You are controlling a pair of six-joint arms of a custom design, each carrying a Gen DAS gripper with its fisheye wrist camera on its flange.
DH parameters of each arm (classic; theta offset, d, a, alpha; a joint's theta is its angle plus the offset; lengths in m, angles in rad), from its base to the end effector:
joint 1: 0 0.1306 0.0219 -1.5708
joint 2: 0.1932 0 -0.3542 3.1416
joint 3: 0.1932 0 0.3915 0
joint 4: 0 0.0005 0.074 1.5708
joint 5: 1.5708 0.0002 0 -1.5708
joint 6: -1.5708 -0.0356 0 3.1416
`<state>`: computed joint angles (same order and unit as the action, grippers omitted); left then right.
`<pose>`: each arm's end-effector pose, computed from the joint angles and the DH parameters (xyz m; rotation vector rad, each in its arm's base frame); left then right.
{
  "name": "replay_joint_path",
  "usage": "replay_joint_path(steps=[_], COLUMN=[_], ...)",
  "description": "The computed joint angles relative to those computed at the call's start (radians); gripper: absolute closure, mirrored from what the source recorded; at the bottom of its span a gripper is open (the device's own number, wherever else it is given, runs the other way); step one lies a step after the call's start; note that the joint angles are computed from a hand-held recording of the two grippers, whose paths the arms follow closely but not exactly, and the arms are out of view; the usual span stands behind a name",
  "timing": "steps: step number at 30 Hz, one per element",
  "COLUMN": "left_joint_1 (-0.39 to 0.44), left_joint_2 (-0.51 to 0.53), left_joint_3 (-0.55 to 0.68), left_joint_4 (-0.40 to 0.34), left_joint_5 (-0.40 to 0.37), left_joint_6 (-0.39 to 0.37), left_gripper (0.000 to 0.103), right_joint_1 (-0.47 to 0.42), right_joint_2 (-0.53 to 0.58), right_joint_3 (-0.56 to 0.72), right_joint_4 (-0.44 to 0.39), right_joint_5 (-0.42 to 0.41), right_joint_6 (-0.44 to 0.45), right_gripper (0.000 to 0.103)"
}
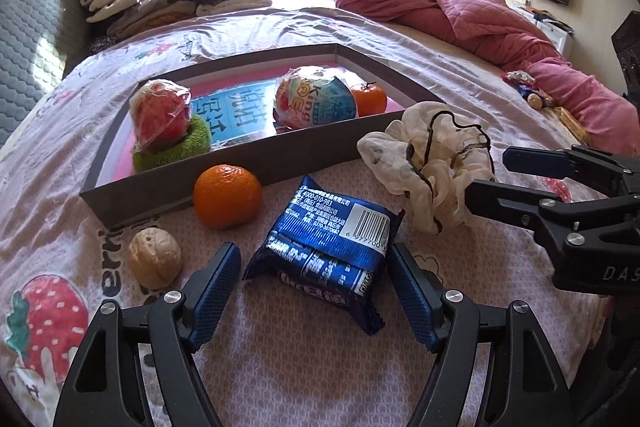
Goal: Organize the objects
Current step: 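Close the left tool on the blue snack packet while the right tool grasps the white scrunchie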
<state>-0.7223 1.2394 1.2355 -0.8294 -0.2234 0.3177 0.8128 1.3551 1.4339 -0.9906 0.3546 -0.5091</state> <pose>0.3332 -0.2837 0.3993 0.3782 2.3589 -0.2260 0.3323 0.3323 0.4305 -0.2184 2.4027 0.1649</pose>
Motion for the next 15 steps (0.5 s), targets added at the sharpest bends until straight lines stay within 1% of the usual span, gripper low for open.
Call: replay_joint_path(steps=[4, 9, 12, 14, 15], left_joint_1=[0.005, 0.010, 0.012, 0.013, 0.013], left_joint_2=[0.015, 0.028, 0.036, 0.038, 0.038], left_joint_3=[0.009, 0.017, 0.025, 0.027, 0.026], left_joint_4=[0.010, 0.014, 0.013, 0.015, 0.016], left_joint_5=[0.012, 0.014, 0.015, 0.016, 0.015], left_joint_6=[0.015, 0.016, 0.024, 0.029, 0.031], left_gripper=[0.026, 0.026, 0.026, 0.027, 0.032], right_joint_1=[-0.024, -0.050, -0.062, -0.070, -0.077], right_joint_2=[0.023, 0.053, 0.055, 0.051, 0.044], right_joint_3=[0.007, 0.016, 0.008, -0.001, -0.013], right_joint_4=[0.022, 0.048, 0.087, 0.116, 0.142], right_joint_5=[-0.034, -0.081, -0.107, -0.137, -0.160], right_joint_6=[-0.007, -0.025, -0.031, -0.037, -0.044], right_gripper=[0.035, 0.035, 0.035, 0.037, 0.043])
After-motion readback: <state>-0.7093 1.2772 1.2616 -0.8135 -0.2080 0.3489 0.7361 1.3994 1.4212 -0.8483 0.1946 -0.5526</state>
